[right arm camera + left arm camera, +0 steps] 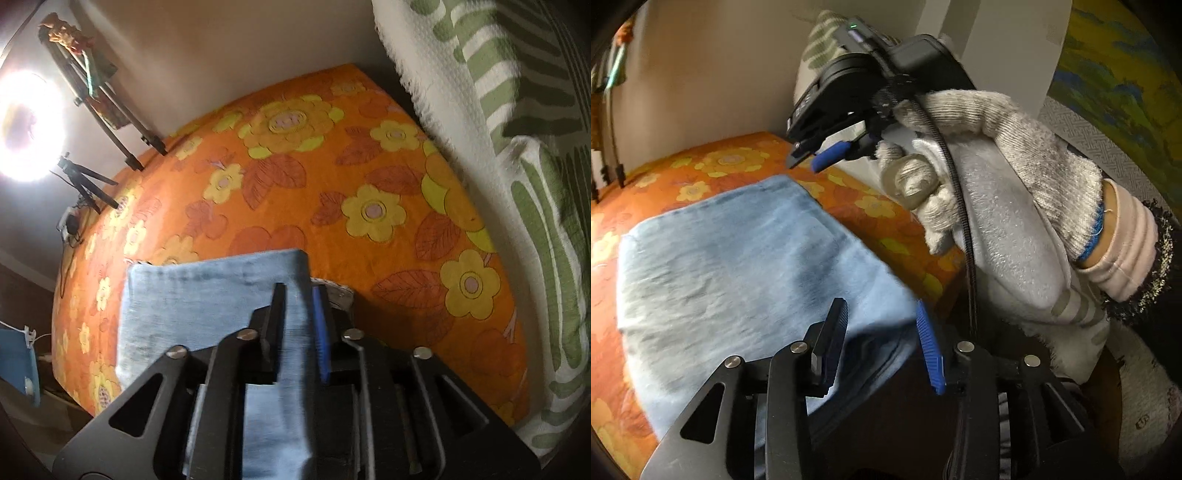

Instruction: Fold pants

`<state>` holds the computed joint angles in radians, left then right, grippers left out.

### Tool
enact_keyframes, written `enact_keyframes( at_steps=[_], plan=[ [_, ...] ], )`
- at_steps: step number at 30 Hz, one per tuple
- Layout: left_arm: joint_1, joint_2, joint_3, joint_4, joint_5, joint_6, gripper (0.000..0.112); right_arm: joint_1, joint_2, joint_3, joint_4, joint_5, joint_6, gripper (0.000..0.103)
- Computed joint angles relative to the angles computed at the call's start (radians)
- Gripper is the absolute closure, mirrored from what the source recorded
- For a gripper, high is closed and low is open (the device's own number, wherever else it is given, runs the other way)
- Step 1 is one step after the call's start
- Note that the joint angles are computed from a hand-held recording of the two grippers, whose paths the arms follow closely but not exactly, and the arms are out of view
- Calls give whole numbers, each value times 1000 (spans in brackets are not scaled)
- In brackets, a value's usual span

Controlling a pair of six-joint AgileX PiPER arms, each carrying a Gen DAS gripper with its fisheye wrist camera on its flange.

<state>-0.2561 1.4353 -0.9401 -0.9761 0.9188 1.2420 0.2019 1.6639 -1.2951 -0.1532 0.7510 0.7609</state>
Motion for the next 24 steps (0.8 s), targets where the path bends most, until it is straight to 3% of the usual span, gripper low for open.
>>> enact_keyframes(
  at_steps=[6,9,12,18,24],
  plan=[
    [192,-45,20,-18,112,79,75,97,12,-107,-74,67,46,72],
    [320,-70,35,-23,170,143,75,148,37,-166,-95,83,57,60],
    [450,-62,35,-18,222,201,75,197,82,-247,-89,109,35,59],
    [614,20,25,8,246,247,75,272,222,-455,-67,185,-13,58],
    [674,139,-15,21,274,217,75,310,405,-730,-24,310,-88,57]
  ],
)
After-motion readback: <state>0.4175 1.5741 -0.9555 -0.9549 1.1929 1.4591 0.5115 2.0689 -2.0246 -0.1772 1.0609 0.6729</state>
